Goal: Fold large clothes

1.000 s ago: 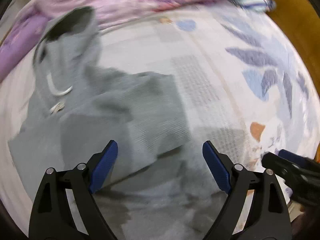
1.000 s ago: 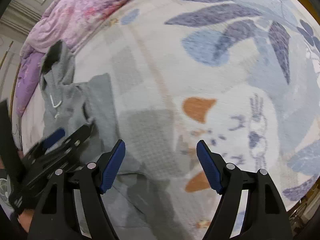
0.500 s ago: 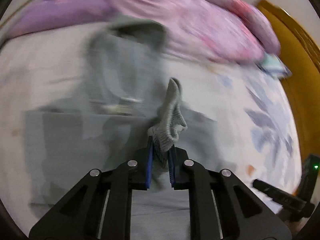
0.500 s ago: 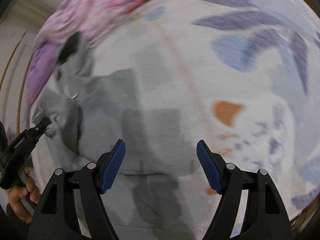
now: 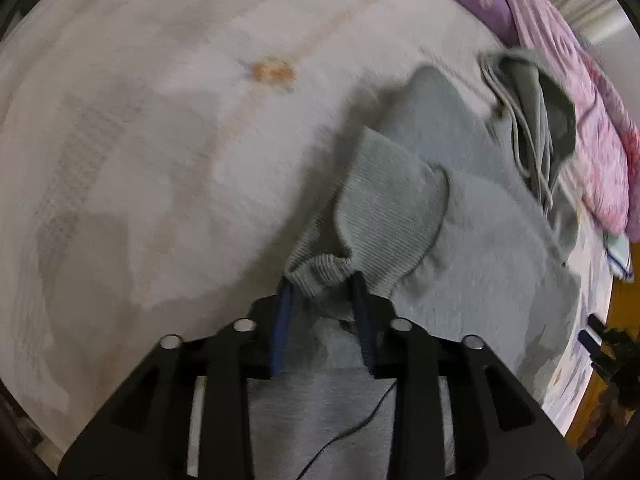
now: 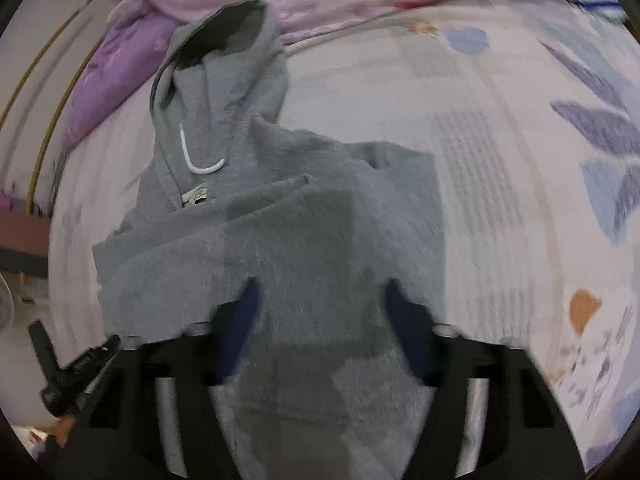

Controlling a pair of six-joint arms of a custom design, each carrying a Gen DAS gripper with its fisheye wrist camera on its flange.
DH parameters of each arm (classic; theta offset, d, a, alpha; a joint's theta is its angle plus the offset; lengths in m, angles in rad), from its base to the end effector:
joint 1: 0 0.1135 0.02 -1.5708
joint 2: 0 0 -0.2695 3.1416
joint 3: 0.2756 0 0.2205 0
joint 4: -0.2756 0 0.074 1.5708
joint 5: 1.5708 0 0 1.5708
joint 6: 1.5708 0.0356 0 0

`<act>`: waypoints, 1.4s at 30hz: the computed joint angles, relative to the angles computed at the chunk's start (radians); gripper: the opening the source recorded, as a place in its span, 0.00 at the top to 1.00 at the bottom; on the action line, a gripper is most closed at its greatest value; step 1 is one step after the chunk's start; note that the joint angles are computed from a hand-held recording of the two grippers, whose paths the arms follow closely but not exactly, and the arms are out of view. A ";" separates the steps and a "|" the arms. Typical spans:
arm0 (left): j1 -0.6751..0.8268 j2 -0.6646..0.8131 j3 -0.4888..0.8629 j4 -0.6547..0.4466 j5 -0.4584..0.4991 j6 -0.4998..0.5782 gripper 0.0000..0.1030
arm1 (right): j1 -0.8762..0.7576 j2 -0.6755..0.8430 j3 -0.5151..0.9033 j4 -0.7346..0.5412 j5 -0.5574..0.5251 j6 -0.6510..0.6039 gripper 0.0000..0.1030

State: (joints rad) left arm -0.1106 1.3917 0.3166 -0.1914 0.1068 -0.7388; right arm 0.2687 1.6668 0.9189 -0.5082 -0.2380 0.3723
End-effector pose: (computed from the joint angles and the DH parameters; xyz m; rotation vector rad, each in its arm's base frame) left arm 0.1571 -0.0213 0.1162 -0.8705 2.7565 -0.3234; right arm 0.2637 0.0813 0.1782 0.0946 2.8799 0.4709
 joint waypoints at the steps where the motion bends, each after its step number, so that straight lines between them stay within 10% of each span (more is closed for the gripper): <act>1: 0.001 -0.011 0.008 -0.009 0.007 -0.005 0.69 | 0.001 0.023 0.015 0.004 -0.015 -0.003 0.59; 12: -0.011 0.255 0.206 -0.067 0.030 0.083 0.66 | -0.170 0.268 0.052 0.078 -0.071 0.040 0.85; 18: 0.074 0.068 0.365 -0.311 0.091 0.134 0.60 | -0.151 0.216 0.194 -0.073 -0.073 0.004 0.48; 20: 0.059 0.076 0.434 -0.287 0.085 0.104 0.40 | -0.135 0.233 0.275 -0.087 -0.066 -0.011 0.48; 27: 0.018 0.594 0.919 -0.209 0.137 0.184 0.39 | -0.076 0.527 0.720 -0.153 -0.111 0.063 0.48; 38: 0.006 1.156 1.645 -0.471 0.152 0.170 0.39 | -0.044 0.927 1.314 -0.380 -0.161 0.135 0.49; 41: -0.010 1.214 1.758 -0.532 0.101 0.200 0.47 | -0.052 0.971 1.358 -0.381 -0.209 0.146 0.67; 42: -0.019 1.230 1.797 -0.557 0.056 0.224 0.62 | -0.060 0.979 1.366 -0.384 -0.221 0.140 0.92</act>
